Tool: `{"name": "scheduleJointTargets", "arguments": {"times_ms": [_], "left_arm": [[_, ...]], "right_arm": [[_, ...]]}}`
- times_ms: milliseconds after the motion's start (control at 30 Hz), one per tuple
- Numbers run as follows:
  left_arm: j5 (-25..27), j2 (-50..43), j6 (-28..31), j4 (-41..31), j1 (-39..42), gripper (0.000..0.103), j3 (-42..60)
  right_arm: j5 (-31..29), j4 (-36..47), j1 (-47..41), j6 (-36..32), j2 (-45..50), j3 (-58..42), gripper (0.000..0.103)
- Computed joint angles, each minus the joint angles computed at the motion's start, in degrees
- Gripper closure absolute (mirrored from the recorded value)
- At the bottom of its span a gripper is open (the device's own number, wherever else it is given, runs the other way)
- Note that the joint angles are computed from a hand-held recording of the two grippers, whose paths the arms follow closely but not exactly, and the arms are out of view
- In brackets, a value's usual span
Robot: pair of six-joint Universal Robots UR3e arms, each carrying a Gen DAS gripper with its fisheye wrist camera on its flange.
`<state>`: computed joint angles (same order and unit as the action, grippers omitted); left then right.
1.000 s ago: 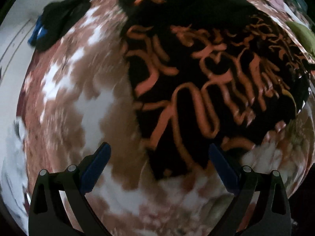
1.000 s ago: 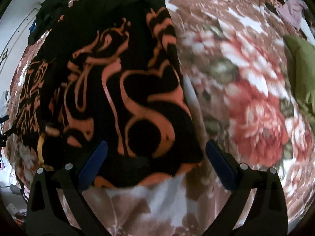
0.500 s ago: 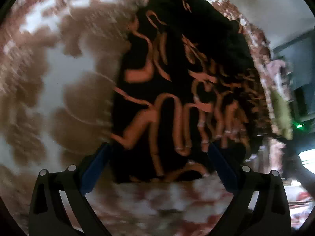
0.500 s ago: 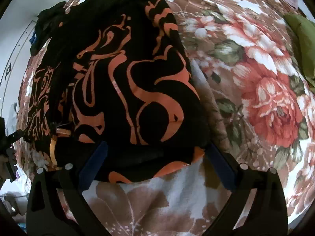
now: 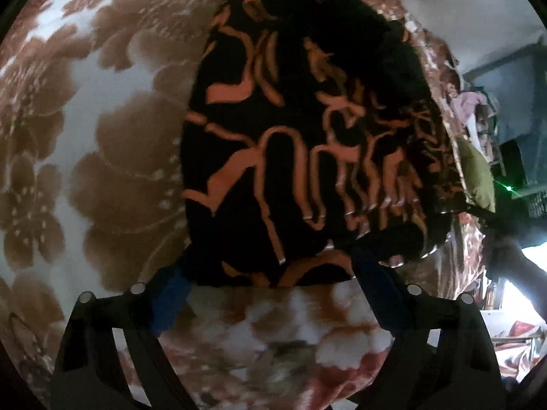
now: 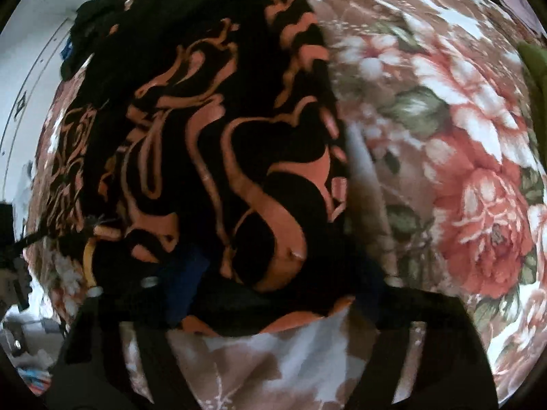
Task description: Fold large clothes
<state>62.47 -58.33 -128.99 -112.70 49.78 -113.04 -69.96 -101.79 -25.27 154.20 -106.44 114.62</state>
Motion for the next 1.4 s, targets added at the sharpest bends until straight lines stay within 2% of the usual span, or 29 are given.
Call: {"name": "scheduleJointTargets", "arguments": {"times_ms": [33, 100, 133, 167, 233, 267, 333, 367, 433, 467, 500, 533, 567, 633, 800, 900, 967, 1067, 1267, 1333, 1400], "left_arm": [[-0.9, -0.2, 0.3, -0.6, 0.0, 0.021, 0.4], [-2.2, -1.3, -0.1, -0.3, -0.4, 0.021, 0.5], [-2.1, -1.7, -1.4, 1.5, -1.1, 0.021, -0.1], [-1.8, -2.0, -3.0, 3.6, -1.7, 0.021, -1.0], [-2.1, -3.1, -4.3, 5.0, -1.1, 0.021, -1.5], [-2.7, -3.4, -4.6, 4.7, -0.4, 0.021, -1.7], [-4.0, -3.5, -4.0, 2.9, 0.9, 0.03, -1.7], [-4.0, -3.4, -4.1, 3.1, 0.4, 0.033, -1.8], [-4.4, -4.1, -3.4, 2.0, -0.3, 0.059, -0.9], [-5.1, -4.6, -2.5, 0.4, 0.1, 0.066, -0.2], [-5.6, -4.9, -2.2, -0.2, -0.2, 0.077, 0.1], [-5.6, -5.3, -2.2, 0.1, -1.2, 0.083, 0.4], [-5.4, -5.6, -2.4, 1.0, -2.1, 0.085, 0.5], [-5.9, -6.9, -3.2, 1.4, -3.8, 0.091, 1.6], [-12.8, -9.8, -5.9, -0.6, -7.2, 0.095, 9.0], [-17.5, -13.5, -9.9, 0.6, -10.9, 0.095, 16.7], [-20.2, -16.4, -13.4, 2.9, -13.3, 0.095, 21.2], [-22.2, -21.4, -18.1, 7.6, -17.7, 0.095, 28.4], [-25.5, -31.9, -21.3, 10.0, -21.5, 0.095, 43.0], [-27.1, -36.7, -24.2, 12.3, -22.9, 0.095, 48.9], [-27.9, -41.8, -26.7, 14.1, -24.2, 0.095, 55.8]], "right_arm": [[0.0, 1.2, 0.0, -0.3, -0.3, -0.3, 0.049], [0.2, 2.2, -0.7, -0.4, -0.9, 0.3, 0.05], [-0.3, 0.7, -0.3, 0.0, -0.2, 0.9, 0.049], [-1.0, -0.8, 0.1, -0.2, 0.8, 1.4, 0.041], [-1.8, -3.6, 0.5, -0.1, 3.0, 1.6, 0.034], [-1.6, -4.3, 0.9, 0.7, 4.2, 1.3, 0.033], [0.2, -3.5, 0.4, 0.8, 6.2, -0.1, 0.035], [0.4, -3.1, 0.4, 0.5, 6.5, -0.5, 0.046], [0.5, -0.9, 0.1, -0.7, 6.2, -1.4, 0.059], [1.5, 1.5, -0.8, -1.6, 5.4, -2.2, 0.07], [2.0, 3.3, -1.3, -2.1, 4.7, -2.8, 0.076], [2.2, 6.0, -2.2, -3.5, 4.5, -4.6, 0.084], [2.1, 7.2, -2.0, -3.7, 4.1, -5.7, 0.088], [2.0, 9.7, -1.3, -4.5, 3.8, -8.7, 0.09], [5.7, 14.3, 1.1, -1.1, 4.7, -17.1, 0.091], [11.8, 17.0, 0.3, 2.3, 7.3, -25.0, 0.091], [13.7, 16.9, 1.2, 3.2, 9.2, -29.3, 0.091], [13.8, 14.1, 4.5, 5.2, 13.0, -36.8, 0.091], [16.4, 12.0, 7.8, 9.2, 22.4, -49.8, 0.091], [17.6, 11.7, 8.3, 11.4, 26.0, -54.6, 0.091], [18.4, 12.7, 9.3, 13.8, 32.0, -63.8, 0.091]]}}
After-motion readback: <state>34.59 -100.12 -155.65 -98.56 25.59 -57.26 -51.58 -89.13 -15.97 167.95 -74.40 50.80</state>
